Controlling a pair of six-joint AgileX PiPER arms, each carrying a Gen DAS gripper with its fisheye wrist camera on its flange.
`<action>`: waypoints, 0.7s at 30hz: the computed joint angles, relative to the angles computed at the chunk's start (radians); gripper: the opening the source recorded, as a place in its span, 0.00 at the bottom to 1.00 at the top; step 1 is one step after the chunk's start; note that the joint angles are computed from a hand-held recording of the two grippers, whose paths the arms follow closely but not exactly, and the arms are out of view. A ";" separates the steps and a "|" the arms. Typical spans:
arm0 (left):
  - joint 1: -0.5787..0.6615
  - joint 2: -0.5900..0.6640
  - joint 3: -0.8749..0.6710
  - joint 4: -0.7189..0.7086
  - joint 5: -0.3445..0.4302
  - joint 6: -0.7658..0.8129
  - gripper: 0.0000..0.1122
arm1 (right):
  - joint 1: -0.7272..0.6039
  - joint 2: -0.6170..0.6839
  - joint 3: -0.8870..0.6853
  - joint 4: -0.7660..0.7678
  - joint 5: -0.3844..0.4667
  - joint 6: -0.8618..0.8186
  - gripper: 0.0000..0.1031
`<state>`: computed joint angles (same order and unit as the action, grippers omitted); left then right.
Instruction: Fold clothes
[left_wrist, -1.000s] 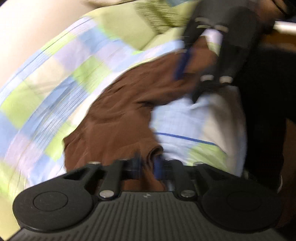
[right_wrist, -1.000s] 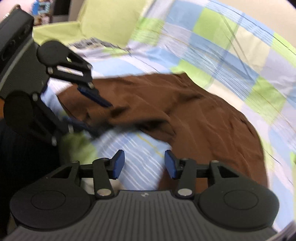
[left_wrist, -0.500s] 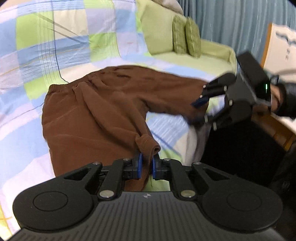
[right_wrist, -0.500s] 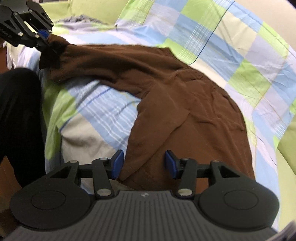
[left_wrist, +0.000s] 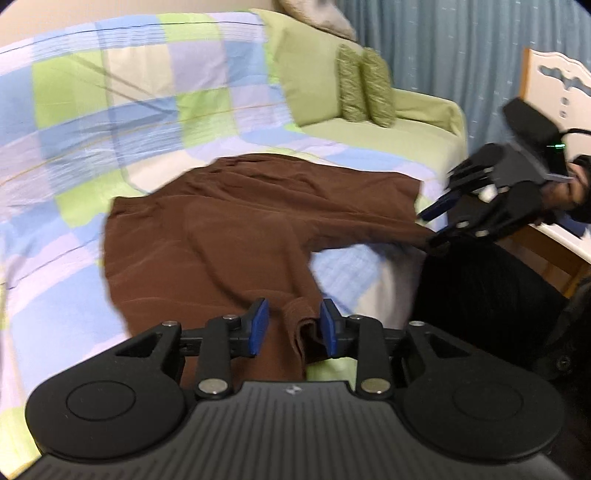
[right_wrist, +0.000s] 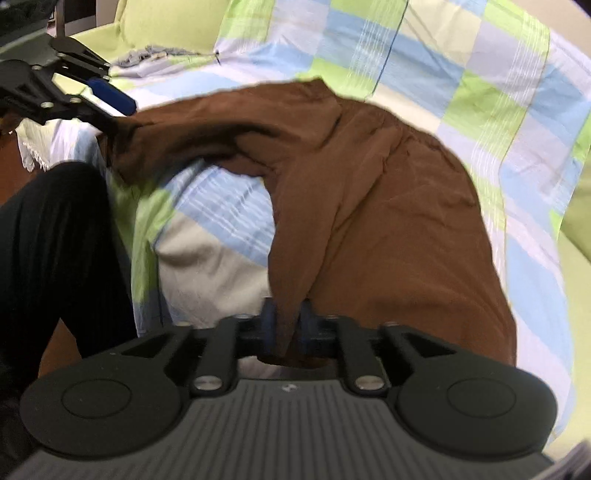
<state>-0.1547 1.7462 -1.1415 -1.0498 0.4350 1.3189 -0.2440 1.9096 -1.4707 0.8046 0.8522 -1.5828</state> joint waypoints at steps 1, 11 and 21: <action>0.014 -0.020 0.020 0.008 -0.016 -0.009 0.38 | -0.002 -0.020 0.017 0.053 0.010 -0.028 0.31; 0.120 -0.135 0.227 -0.005 -0.156 -0.015 0.40 | 0.213 -0.042 0.063 0.216 0.043 -0.148 0.35; 0.290 -0.186 0.368 -0.426 -0.098 0.428 0.41 | 0.565 0.099 0.016 0.205 -0.196 -0.134 0.35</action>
